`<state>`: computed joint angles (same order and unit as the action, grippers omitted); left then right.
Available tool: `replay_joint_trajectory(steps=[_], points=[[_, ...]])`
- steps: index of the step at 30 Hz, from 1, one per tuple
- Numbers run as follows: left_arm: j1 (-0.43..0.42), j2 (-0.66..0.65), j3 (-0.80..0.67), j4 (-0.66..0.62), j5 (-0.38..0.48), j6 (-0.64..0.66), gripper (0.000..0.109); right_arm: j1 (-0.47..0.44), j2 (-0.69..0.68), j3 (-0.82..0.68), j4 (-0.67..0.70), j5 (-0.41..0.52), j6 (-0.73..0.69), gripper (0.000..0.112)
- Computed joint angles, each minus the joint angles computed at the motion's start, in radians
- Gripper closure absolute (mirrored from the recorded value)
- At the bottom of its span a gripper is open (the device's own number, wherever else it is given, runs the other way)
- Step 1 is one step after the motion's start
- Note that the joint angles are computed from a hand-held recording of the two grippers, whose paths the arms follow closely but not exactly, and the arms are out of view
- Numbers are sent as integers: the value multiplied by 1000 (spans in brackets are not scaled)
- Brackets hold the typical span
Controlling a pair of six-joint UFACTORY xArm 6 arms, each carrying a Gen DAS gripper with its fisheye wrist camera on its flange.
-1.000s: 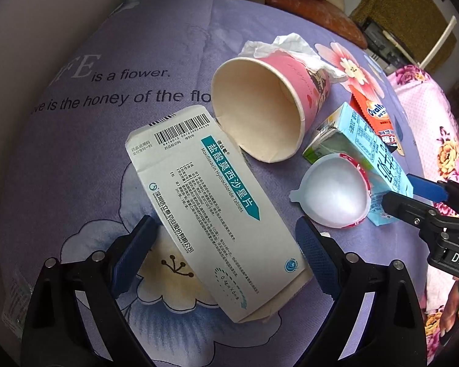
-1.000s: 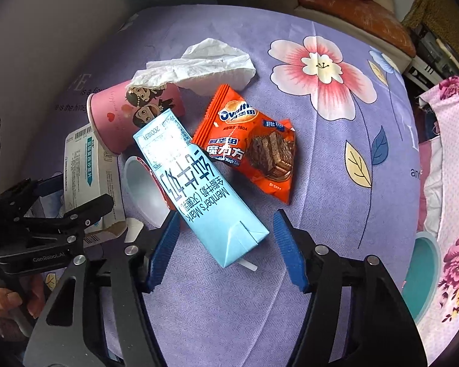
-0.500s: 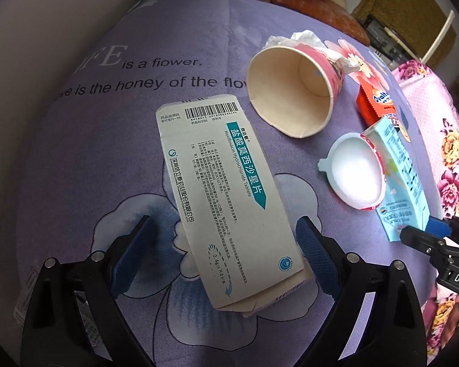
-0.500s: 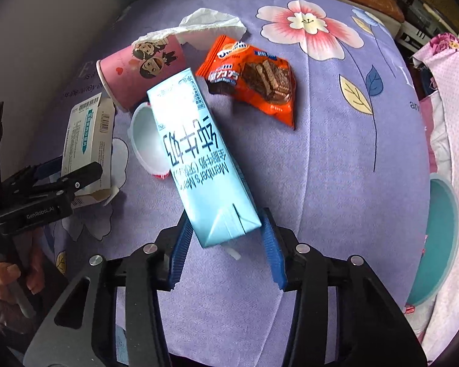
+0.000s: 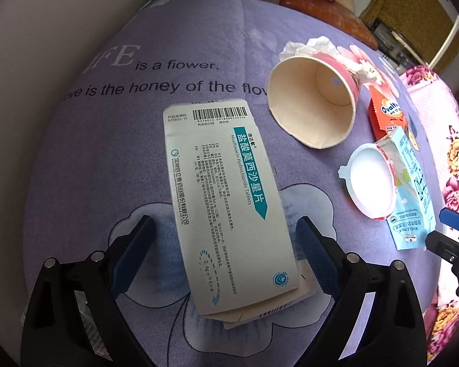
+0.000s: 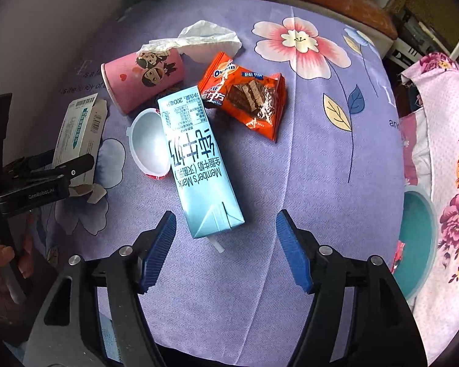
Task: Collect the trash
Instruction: 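Grasp the white medicine box with the left tool while the right grasps the blue milk carton, then lift the medicine box and milk carton and carry toward the teal bin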
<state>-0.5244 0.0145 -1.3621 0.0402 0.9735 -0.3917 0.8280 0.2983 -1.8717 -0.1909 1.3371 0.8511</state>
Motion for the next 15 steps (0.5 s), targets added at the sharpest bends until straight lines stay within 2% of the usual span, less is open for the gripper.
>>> replay_joint_trajectory(steps=[4,6,8,12,15], points=[[-8,35,-37,9,-7,16,18,-13,94,-140,-5,57,-59,48],[-20,35,-37,57,-21,7,42,-14,140,-200,-11,89,-83,48],[-14,42,-42,28,-38,31,42,-16,187,-264,-15,121,-101,49],[10,20,-9,-29,-67,66,43,-19,235,-321,-8,137,-125,73],[20,19,-7,-94,-74,126,43,-18,272,-367,0,142,-141,76]])
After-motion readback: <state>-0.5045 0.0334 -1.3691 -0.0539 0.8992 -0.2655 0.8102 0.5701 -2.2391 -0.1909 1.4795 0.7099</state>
